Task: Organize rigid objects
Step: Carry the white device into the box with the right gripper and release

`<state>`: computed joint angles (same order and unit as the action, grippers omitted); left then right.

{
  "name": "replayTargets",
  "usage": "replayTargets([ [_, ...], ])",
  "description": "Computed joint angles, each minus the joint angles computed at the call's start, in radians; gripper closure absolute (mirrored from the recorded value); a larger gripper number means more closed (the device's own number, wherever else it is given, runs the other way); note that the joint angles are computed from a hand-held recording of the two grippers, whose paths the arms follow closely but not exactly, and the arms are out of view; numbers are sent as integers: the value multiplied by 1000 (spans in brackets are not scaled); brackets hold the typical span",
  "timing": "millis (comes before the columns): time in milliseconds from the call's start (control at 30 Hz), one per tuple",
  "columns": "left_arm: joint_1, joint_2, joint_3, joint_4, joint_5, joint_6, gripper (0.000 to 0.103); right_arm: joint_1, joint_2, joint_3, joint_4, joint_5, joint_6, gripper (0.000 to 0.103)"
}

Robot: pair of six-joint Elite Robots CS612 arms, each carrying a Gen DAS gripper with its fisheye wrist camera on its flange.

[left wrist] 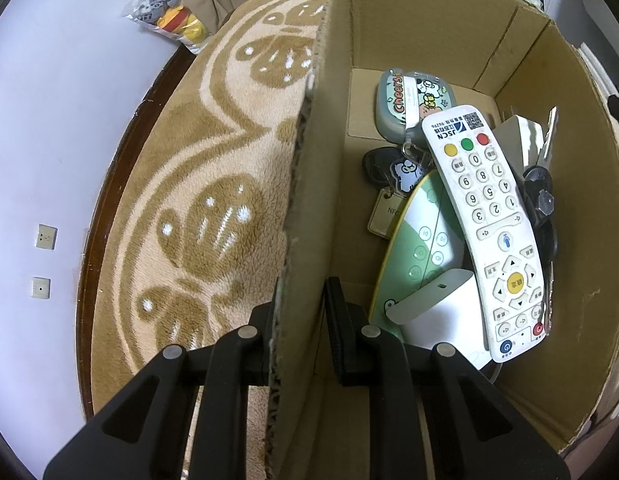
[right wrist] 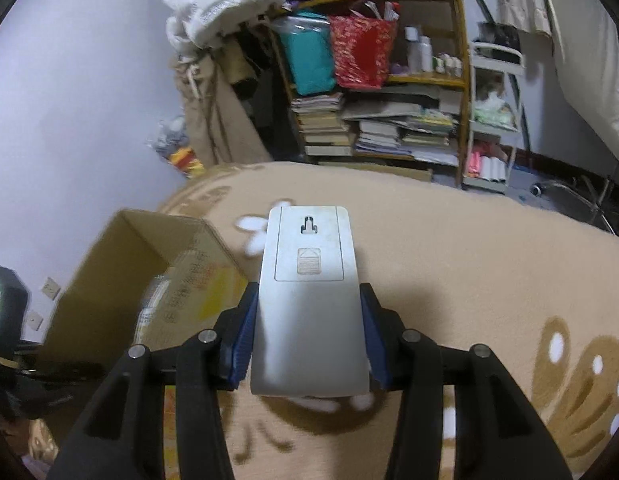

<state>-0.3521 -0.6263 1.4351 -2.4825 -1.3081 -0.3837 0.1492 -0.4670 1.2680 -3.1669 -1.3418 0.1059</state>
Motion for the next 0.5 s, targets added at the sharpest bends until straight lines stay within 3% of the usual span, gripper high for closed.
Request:
replayTargets([
  [267, -1, -1, 0, 1, -2, -2, 86, 29, -24, 11, -47, 58, -35, 52],
  [500, 0, -1, 0, 0, -2, -2, 86, 56, -27, 4, -27, 89, -100, 52],
])
